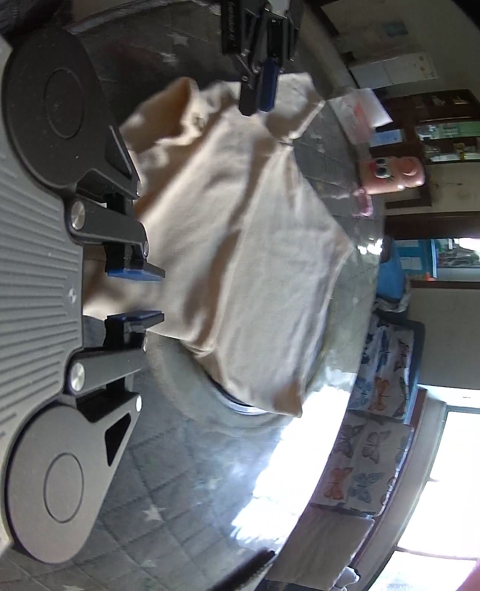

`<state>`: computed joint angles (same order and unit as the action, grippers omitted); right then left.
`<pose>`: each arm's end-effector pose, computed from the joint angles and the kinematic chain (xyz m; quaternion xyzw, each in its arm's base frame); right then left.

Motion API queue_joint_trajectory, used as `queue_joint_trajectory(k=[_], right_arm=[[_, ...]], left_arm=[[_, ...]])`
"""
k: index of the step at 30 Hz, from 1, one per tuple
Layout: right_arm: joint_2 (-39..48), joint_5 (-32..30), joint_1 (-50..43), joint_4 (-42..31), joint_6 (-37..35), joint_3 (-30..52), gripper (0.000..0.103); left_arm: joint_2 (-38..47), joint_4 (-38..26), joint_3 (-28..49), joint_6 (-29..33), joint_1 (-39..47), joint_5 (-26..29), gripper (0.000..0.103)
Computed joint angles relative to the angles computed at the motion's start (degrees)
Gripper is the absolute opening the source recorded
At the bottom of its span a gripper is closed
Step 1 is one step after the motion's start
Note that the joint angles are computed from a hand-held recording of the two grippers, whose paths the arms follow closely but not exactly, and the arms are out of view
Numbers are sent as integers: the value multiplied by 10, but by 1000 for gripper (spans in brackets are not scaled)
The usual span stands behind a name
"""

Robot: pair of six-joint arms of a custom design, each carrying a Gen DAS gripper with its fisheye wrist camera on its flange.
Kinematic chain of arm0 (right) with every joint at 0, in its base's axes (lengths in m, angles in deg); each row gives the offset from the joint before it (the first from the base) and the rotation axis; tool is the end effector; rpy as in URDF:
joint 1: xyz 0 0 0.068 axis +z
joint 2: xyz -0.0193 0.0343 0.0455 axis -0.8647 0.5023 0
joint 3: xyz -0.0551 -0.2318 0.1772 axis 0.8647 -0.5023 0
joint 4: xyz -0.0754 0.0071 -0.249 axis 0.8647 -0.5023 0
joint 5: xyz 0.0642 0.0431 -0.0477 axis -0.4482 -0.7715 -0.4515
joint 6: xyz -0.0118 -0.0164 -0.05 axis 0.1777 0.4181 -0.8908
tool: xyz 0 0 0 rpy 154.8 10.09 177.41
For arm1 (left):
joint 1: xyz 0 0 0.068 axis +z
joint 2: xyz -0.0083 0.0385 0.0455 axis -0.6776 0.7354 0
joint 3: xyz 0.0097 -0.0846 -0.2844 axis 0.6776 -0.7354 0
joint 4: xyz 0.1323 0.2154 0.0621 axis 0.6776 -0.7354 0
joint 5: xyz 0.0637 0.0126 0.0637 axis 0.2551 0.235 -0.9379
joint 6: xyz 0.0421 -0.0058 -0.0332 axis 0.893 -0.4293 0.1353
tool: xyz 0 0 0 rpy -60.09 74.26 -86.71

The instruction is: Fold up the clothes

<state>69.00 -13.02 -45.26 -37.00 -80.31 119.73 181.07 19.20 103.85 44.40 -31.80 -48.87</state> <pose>0.3330 0.0969 0.1256 -0.3180 0.8738 0.1182 0.3484 0.2723 0.0409 0.1075 0.0774 0.8858 -0.0534 0.4544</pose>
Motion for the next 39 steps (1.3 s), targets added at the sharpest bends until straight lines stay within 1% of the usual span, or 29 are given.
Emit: queue_joint_trajectory(k=[5,10,13,16,20,23,27,29,33,35,39], right_arm=[[51,2,14,14,22,52,15],[95,23,23,17,27,83,15],[99,23,22,19,33,86,15],[96,31,26,18,29,84,15],[97,33,31,16,35,89,16],[104,38,34,21,34,91,18],[101,38,34,20,35,90,19],[93,37,40,23,30,82,23],[78,13,55,21,25,68,24],[72,0,70,11,18,65,30],[72,-11,106,4,9,70,31]], left_arm=[[36,-7,38,-5,-17,2,30],[85,-11,74,-7,-22,-6,30],[102,-3,82,-6,-18,-15,27],[94,-9,82,-8,-9,-3,26],[89,3,77,-14,-12,5,27],[102,-5,88,-13,-16,-13,27],[88,4,73,-3,0,6,27],[76,10,58,2,10,15,27],[56,21,20,26,32,33,28],[49,23,4,36,39,33,28],[40,29,-16,38,59,38,31]])
